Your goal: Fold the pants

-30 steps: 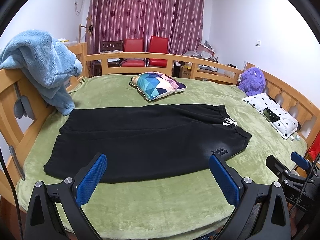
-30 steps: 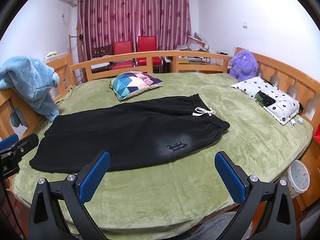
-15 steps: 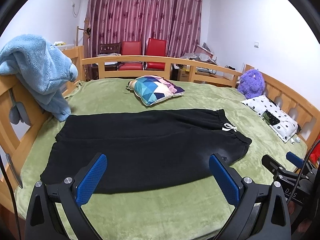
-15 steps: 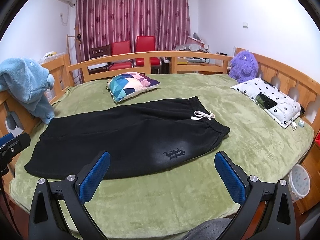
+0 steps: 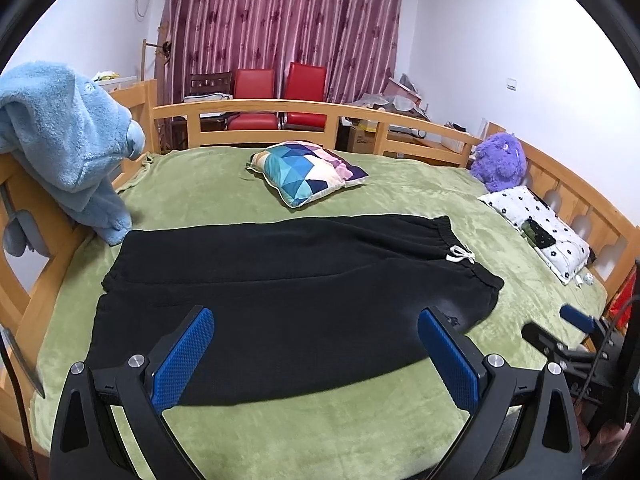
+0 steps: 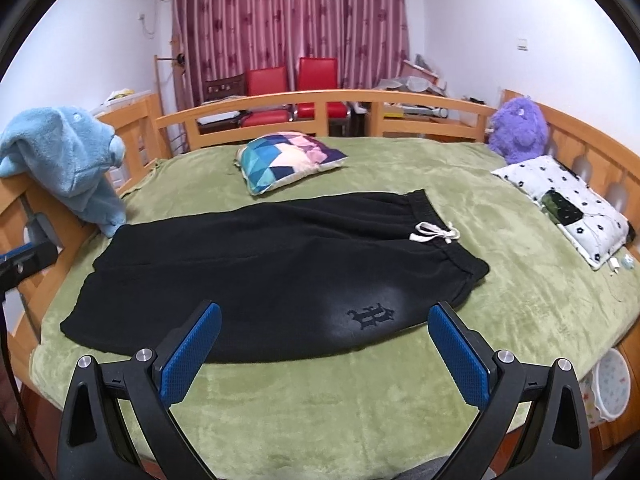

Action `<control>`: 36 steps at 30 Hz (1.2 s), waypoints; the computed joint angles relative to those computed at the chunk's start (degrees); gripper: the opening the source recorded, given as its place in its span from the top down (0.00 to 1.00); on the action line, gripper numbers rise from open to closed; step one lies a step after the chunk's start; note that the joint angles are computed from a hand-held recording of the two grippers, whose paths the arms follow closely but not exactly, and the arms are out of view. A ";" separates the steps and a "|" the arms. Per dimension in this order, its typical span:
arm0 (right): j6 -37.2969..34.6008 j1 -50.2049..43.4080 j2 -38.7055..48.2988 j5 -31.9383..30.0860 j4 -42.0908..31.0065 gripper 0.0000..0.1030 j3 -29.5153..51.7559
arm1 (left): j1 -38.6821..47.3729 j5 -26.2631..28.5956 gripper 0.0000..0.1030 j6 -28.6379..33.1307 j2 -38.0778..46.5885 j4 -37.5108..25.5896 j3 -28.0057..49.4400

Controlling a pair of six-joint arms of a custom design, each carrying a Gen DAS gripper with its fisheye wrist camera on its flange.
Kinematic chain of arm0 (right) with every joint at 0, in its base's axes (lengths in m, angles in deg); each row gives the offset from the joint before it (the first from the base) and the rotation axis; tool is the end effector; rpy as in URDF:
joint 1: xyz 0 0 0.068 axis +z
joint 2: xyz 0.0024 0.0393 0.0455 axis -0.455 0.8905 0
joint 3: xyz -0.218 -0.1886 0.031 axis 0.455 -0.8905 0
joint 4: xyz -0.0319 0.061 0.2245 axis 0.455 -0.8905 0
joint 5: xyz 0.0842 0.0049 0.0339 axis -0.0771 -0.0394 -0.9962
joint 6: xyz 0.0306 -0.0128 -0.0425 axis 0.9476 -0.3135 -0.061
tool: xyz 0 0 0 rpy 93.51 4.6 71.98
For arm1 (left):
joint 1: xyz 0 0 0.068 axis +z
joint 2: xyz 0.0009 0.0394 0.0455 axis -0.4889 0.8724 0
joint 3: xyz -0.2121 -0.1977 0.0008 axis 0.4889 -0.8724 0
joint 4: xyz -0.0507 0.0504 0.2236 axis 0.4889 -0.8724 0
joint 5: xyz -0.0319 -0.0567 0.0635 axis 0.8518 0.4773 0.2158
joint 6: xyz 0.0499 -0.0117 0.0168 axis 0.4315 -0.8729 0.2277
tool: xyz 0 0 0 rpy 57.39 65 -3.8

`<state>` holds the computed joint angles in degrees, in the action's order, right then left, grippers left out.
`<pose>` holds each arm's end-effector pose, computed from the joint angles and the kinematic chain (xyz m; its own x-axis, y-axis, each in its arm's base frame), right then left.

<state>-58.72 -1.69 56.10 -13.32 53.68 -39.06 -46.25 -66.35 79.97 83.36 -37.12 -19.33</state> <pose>0.1752 0.0623 0.2681 -0.5833 0.1959 -0.7883 0.2998 0.9539 0.0152 0.2825 -0.0929 0.2972 -0.5903 0.1553 -0.7921 0.4074 0.9045 -0.1263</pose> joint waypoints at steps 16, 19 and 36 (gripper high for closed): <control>-11.32 -26.38 15.81 -17.35 34.07 0.24 -17.45 | 11.96 2.40 0.11 -0.35 26.59 10.33 1.96; -10.49 -28.95 22.42 -18.02 39.90 0.38 -18.55 | 14.75 3.89 0.11 -1.13 30.36 11.69 2.16; -5.04 -38.24 52.30 -27.25 59.92 0.38 -12.35 | 22.39 6.91 0.11 -7.05 45.14 17.24 1.86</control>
<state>-63.76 -39.93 108.40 -40.58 113.61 -51.42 -23.86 -59.44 72.92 128.50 -19.88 -17.48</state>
